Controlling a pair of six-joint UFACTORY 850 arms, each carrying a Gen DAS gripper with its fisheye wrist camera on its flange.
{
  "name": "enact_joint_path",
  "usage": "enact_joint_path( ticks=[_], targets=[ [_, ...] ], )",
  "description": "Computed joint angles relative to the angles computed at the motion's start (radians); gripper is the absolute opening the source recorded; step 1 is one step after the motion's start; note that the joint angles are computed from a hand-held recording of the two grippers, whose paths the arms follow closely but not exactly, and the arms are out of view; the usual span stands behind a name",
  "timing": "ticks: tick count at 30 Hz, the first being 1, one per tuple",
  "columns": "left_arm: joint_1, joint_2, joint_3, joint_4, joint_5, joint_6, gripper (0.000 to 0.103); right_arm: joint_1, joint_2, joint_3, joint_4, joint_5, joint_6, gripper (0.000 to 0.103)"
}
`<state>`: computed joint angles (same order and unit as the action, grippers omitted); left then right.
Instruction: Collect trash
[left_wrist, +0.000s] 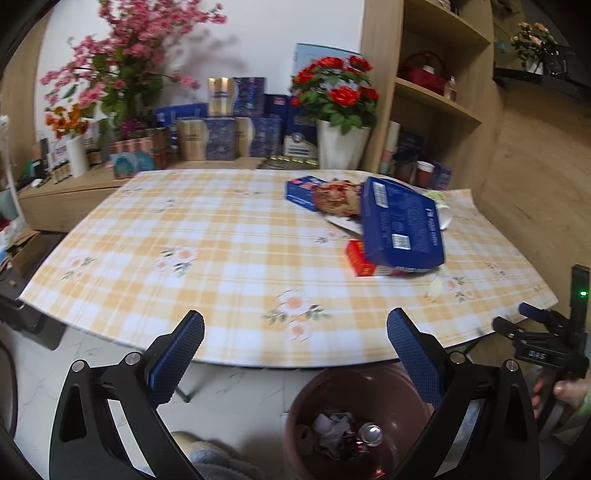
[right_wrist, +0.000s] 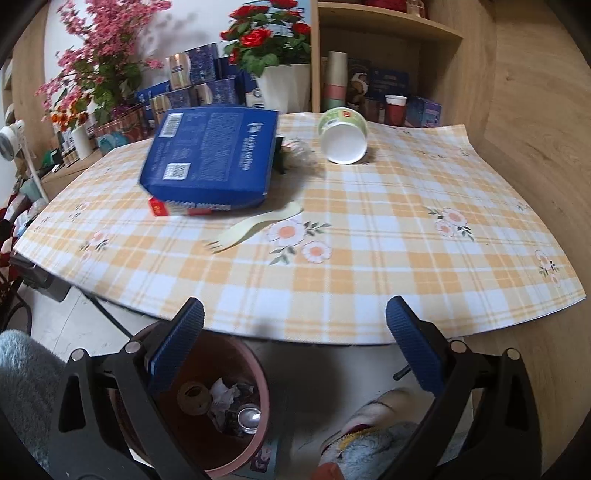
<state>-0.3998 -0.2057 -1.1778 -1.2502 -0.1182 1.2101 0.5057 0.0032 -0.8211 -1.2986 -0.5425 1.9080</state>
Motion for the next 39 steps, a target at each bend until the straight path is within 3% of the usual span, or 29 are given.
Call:
enact_joint_path(
  ticks=[3, 6, 8, 14, 17, 21, 26, 35, 37, 39],
  targets=[
    [-0.020, -0.038, -0.058, 0.095, -0.028, -0.066, 0.097, -0.023, -0.002, -0.001, -0.028, 0.010, 0.023, 0.097],
    [-0.045, -0.095, -0.136, 0.289, -0.058, -0.240, 0.097, -0.049, -0.004, -0.004, -0.069, 0.026, 0.059, 0.097],
    [-0.049, -0.147, -0.203, 0.284, -0.116, -0.250, 0.094, -0.067, -0.002, -0.001, -0.113, 0.049, 0.111, 0.097],
    [-0.016, -0.382, -0.511, 0.231, -0.438, -0.405, 0.073, -0.108, -0.018, -0.010, -0.210, 0.100, 0.231, 0.097],
    [-0.011, -0.479, -0.649, 0.200, -0.518, -0.459, 0.067, -0.120, -0.037, -0.023, -0.241, 0.119, 0.256, 0.097],
    [-0.019, -0.617, -0.859, 0.300, -0.582, -0.583, 0.064, -0.136, -0.063, -0.040, -0.266, 0.153, 0.282, 0.097],
    [-0.012, -0.793, -1.123, 0.383, -0.741, -0.745, 0.063, -0.145, -0.080, -0.051, -0.286, 0.173, 0.286, 0.097],
    [-0.012, -0.980, -1.426, 0.422, -0.882, -0.816, 0.062, -0.161, -0.093, -0.054, -0.286, 0.203, 0.292, 0.097],
    [-0.016, -0.968, -1.408, 0.425, -0.870, -0.794, 0.059, -0.159, -0.096, -0.056, -0.282, 0.203, 0.286, 0.097],
    [-0.019, -0.898, -1.291, 0.395, -0.818, -0.717, 0.052, -0.158, -0.095, -0.056, -0.280, 0.202, 0.284, 0.097]
  ],
)
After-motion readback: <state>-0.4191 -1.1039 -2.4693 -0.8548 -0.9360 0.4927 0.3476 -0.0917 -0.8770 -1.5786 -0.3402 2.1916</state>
